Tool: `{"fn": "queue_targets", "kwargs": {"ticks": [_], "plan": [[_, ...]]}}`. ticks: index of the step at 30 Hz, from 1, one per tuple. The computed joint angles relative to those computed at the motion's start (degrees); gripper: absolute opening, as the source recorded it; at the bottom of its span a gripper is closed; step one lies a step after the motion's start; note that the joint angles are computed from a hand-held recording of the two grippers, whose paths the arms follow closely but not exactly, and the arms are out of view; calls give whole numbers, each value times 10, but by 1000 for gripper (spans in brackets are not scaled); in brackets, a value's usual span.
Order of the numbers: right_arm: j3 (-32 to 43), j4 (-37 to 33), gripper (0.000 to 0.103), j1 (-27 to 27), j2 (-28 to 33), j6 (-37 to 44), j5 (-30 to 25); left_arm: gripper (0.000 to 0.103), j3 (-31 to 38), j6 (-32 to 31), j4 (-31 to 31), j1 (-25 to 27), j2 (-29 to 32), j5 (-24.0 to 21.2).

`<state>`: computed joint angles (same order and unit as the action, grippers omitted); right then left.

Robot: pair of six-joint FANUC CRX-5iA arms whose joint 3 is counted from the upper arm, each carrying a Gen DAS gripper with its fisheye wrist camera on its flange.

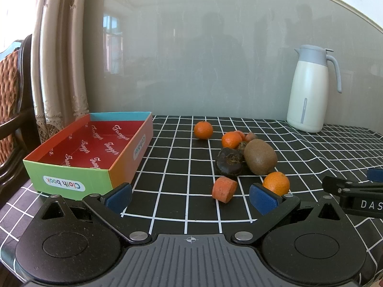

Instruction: Organize fruits

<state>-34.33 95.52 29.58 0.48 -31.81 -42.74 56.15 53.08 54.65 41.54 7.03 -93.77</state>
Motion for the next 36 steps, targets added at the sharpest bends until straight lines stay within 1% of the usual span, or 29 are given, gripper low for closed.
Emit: {"fn": "queue_targets", "kwargs": {"ticks": [26,30,32,34,36], "plan": [[1,-2,103,0,1,3,0,103,7,1,0,1,4,-3],[2,-3,103,1,1,3,0,103,10,10,-3,3,5,-4],[2,-4,103,2,1,4,-2,103,14,17,6,3,10,-9],[0,0,103,0,3,-1,-1,103,9,18,8,0,8,-1],[-1,0,103,-1,3,-1,-2,103,-5,9,-3,-9,-1,19]]}}
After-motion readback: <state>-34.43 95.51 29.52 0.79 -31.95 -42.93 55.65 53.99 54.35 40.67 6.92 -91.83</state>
